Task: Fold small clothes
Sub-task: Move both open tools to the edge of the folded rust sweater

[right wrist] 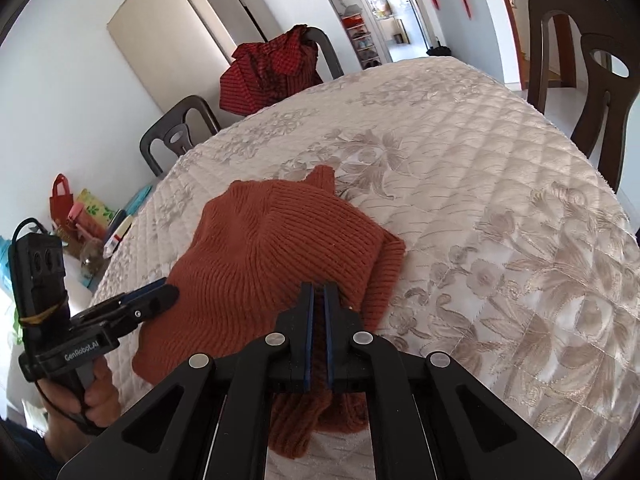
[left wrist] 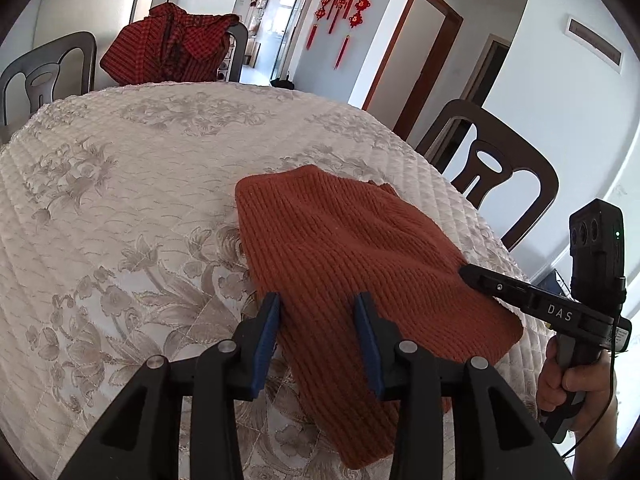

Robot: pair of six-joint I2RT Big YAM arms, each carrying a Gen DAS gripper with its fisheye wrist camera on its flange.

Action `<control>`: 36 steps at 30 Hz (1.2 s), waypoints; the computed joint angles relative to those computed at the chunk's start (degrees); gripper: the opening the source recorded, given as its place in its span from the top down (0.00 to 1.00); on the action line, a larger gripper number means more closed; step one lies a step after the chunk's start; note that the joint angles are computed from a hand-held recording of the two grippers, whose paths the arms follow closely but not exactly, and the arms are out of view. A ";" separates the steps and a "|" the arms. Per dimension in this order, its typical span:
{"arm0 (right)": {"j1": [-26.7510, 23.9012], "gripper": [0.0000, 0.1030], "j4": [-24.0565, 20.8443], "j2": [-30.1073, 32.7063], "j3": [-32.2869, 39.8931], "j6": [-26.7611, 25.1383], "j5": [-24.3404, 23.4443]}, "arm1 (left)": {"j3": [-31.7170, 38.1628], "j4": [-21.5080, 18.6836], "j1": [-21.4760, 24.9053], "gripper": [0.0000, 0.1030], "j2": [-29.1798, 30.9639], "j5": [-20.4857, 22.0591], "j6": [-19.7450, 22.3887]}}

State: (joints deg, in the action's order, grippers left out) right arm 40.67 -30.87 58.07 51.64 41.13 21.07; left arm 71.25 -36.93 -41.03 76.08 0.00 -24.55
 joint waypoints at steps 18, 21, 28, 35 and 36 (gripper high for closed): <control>2.19 0.95 -7.12 -2.09 0.56 3.53 6.09 | 0.28 -2.53 0.85 0.59 -1.51 -0.44 -2.46; 3.65 0.95 -6.74 -3.09 0.46 2.35 7.33 | 0.02 -2.59 1.28 0.59 -1.68 -0.02 -2.82; 4.55 0.95 -4.30 -2.44 0.80 -0.79 5.91 | -2.28 0.42 3.05 0.51 -3.02 4.87 -5.34; -3.19 0.45 0.36 -3.05 -1.40 2.63 -1.84 | -4.79 5.21 6.27 0.45 -1.60 14.72 -11.19; -4.81 0.45 0.91 -2.72 -1.63 3.42 -3.80 | -4.66 5.48 6.20 0.45 -1.31 14.86 -11.21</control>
